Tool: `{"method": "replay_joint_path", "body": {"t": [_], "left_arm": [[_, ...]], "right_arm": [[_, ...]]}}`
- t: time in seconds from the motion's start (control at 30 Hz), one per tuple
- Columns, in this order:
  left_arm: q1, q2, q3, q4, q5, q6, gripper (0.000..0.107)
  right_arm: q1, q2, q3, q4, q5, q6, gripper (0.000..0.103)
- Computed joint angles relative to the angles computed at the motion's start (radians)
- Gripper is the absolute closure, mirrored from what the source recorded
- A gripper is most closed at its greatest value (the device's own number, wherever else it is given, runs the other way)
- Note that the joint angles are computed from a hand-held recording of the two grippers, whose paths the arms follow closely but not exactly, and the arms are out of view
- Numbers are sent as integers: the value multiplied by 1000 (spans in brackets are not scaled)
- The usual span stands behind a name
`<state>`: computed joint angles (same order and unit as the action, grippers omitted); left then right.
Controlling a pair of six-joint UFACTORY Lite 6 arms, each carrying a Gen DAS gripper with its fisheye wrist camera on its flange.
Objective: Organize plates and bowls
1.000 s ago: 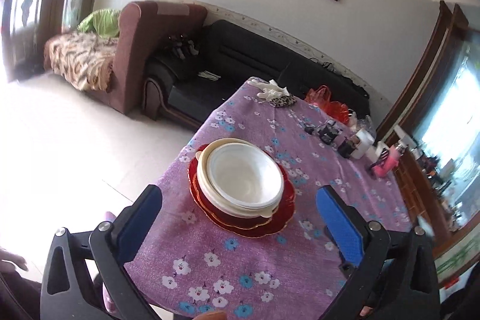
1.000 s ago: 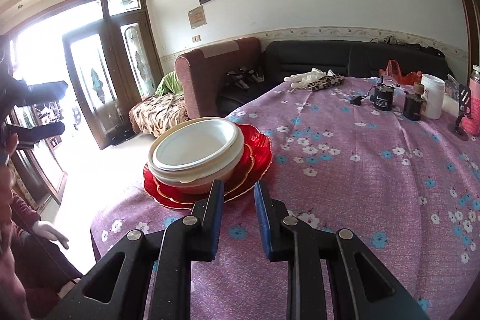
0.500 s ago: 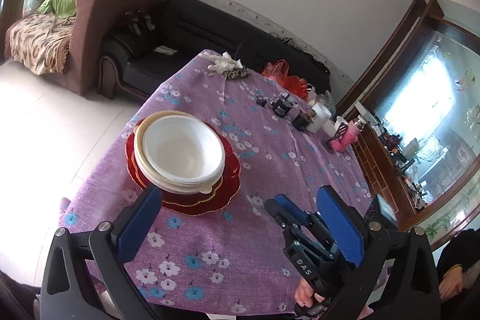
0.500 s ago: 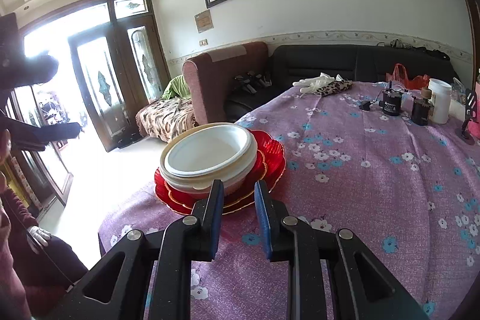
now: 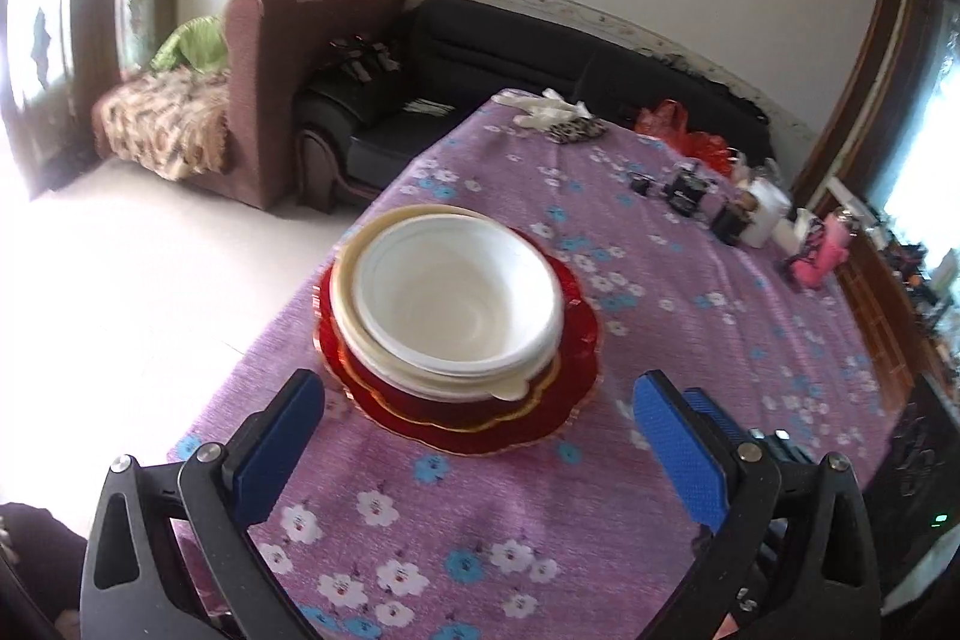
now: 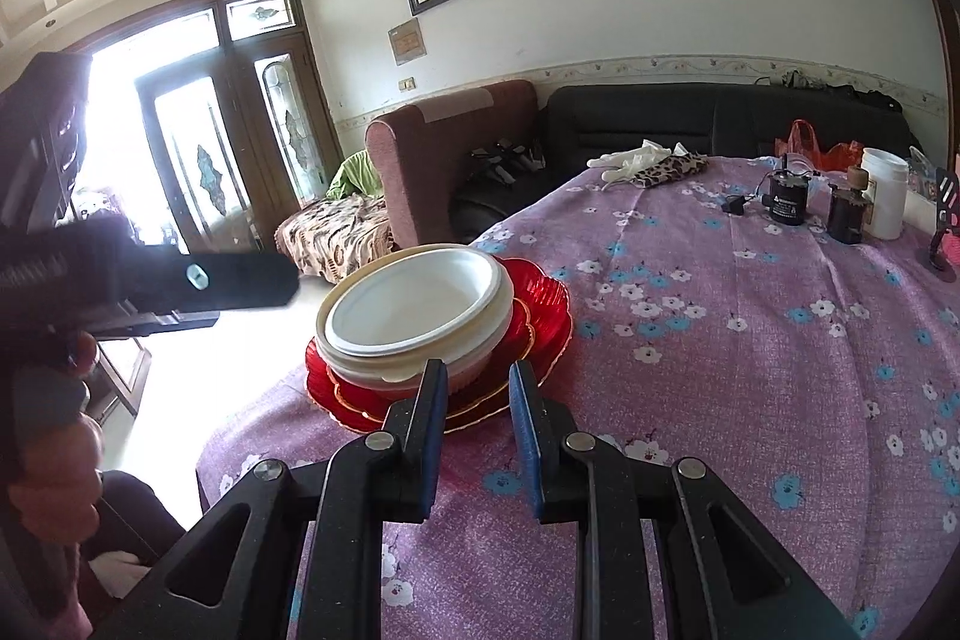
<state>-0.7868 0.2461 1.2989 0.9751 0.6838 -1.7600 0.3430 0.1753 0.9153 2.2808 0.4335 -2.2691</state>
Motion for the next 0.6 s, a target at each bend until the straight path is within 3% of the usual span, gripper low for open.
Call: {"method": "replay_joint_path", "body": {"t": [0.17,0.33,0.47,0.6], "left_arm": [[-20,23,-6,60,112,-46,4],[6,6,-50,62,110,-53,4],[14,-2,-73,66,117,-68,4],[13,-9,-93,72,134,-78,4]], "right_arm": [[37,63,53,26,-35,-20,79],[77,94,75,113,-58,-104,79],[118,112,102,328,-116,-285,79],[131,136,140,403,-159,-330,79]]}}
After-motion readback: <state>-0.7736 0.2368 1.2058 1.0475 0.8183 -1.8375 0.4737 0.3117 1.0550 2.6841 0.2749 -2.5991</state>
